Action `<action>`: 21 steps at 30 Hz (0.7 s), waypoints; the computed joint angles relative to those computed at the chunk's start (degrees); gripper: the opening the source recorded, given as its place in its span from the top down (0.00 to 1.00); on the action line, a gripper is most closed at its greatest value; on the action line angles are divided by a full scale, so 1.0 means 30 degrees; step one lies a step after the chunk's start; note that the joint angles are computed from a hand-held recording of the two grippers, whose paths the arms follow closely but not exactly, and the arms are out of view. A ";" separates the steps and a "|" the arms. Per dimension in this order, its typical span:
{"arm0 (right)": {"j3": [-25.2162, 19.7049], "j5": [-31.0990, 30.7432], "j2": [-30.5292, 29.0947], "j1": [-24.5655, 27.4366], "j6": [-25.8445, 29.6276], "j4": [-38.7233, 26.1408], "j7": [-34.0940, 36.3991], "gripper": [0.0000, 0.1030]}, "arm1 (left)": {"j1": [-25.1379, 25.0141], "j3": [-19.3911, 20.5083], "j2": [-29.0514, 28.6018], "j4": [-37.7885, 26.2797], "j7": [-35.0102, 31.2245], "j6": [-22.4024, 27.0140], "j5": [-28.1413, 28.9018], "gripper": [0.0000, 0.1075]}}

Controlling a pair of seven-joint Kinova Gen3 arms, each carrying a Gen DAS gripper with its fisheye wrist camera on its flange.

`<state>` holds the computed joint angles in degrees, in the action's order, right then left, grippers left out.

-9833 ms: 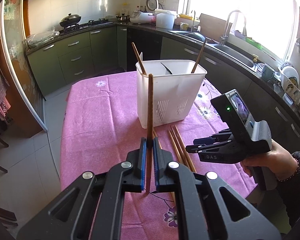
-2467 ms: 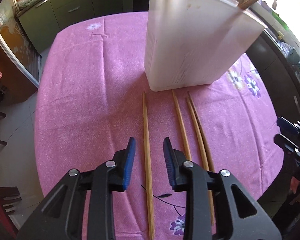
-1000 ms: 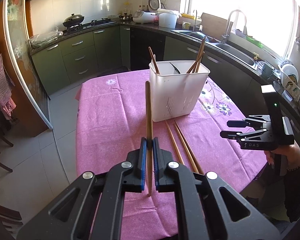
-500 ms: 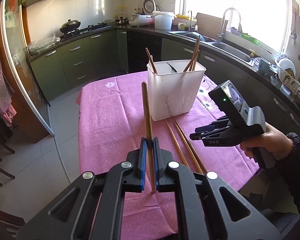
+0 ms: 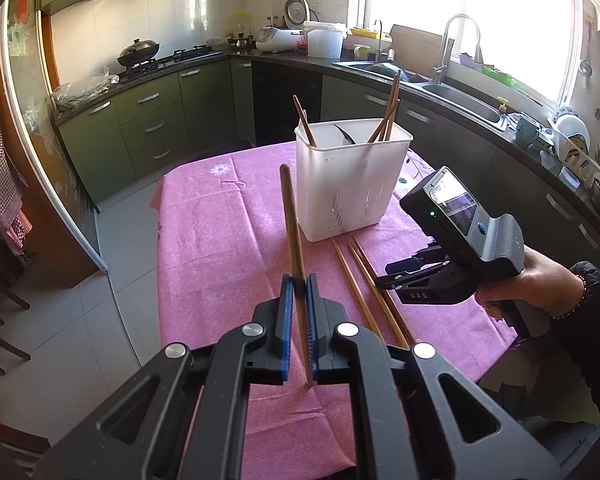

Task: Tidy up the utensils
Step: 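Hold the chopstick upright with the left tool while the right tool grasps another chopstick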

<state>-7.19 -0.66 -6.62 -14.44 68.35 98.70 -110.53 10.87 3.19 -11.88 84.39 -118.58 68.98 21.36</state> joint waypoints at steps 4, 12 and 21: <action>-0.0399 0.0766 0.0725 -0.0346 0.0192 -0.0494 -0.0673 0.77 | 0.0018 -0.0007 0.0011 -0.0041 -0.0019 0.0037 -0.0024 0.94; -0.0450 0.1681 0.0604 -0.0850 -0.0509 -0.0254 -0.1471 0.93 | -0.0023 -0.0073 0.0020 0.0030 -0.0253 0.0018 0.0011 0.94; -0.1212 0.2602 -0.3785 0.0024 -0.1165 0.0027 -0.1978 0.94 | 0.0035 0.0222 -0.0101 0.0076 0.0109 -0.0105 -0.0462 0.94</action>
